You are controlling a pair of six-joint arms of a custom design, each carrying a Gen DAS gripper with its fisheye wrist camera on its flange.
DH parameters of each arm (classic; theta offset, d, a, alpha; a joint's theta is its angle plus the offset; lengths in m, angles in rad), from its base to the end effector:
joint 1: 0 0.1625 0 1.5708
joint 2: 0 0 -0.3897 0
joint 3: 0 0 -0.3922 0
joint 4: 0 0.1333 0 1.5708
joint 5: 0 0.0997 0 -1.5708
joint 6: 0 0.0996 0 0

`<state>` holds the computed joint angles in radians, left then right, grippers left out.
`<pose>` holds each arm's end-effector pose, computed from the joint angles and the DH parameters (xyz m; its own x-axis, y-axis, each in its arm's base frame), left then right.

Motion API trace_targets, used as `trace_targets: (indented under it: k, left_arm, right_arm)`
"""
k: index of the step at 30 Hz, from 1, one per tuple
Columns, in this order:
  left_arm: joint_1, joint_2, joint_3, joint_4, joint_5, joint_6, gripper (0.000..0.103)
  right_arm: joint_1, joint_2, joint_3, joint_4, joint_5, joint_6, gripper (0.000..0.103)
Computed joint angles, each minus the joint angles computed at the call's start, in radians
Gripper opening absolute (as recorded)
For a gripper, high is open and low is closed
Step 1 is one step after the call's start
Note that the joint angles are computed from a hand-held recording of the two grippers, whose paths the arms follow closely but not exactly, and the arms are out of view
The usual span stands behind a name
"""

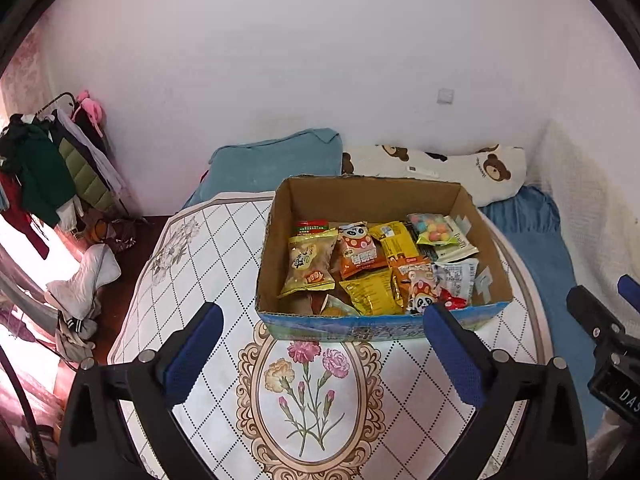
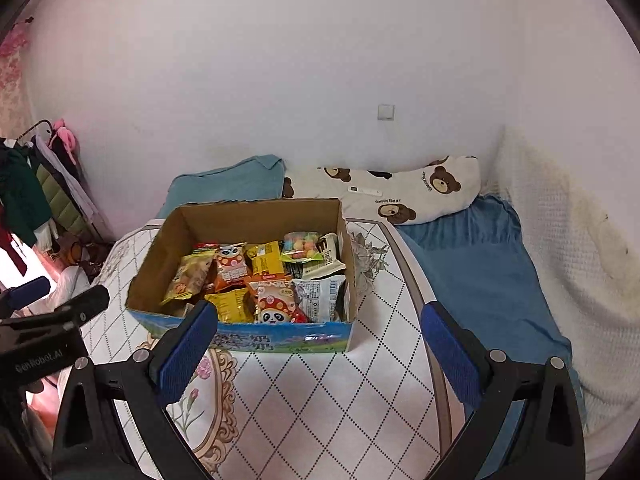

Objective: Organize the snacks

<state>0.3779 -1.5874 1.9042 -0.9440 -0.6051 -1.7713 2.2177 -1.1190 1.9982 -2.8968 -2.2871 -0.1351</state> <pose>-0.2727 -0.3398 0.3160 -0.6160 -0.3664 -0.6973 0.2922 0.7158 -0.6343 0.3812 -0.3921 0.1863 -0.6926 -0.3231 0.6449 -0.6427 0.6823 -0.3484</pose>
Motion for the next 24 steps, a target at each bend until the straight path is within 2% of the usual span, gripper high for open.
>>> trace_targets:
  k: [10, 24]
  left_arm:
    - [0.048, 0.013, 0.021, -0.091, 0.008, 0.068, 0.102]
    - [0.046, 0.009, 0.022, -0.109, 0.010, 0.081, 0.103]
  right_arm:
    - [-0.041, 0.052, -0.024, -0.018, -0.003, -0.023, 0.103]
    - [-0.039, 0.050, -0.019, -0.020, -0.006, -0.035, 0.103]
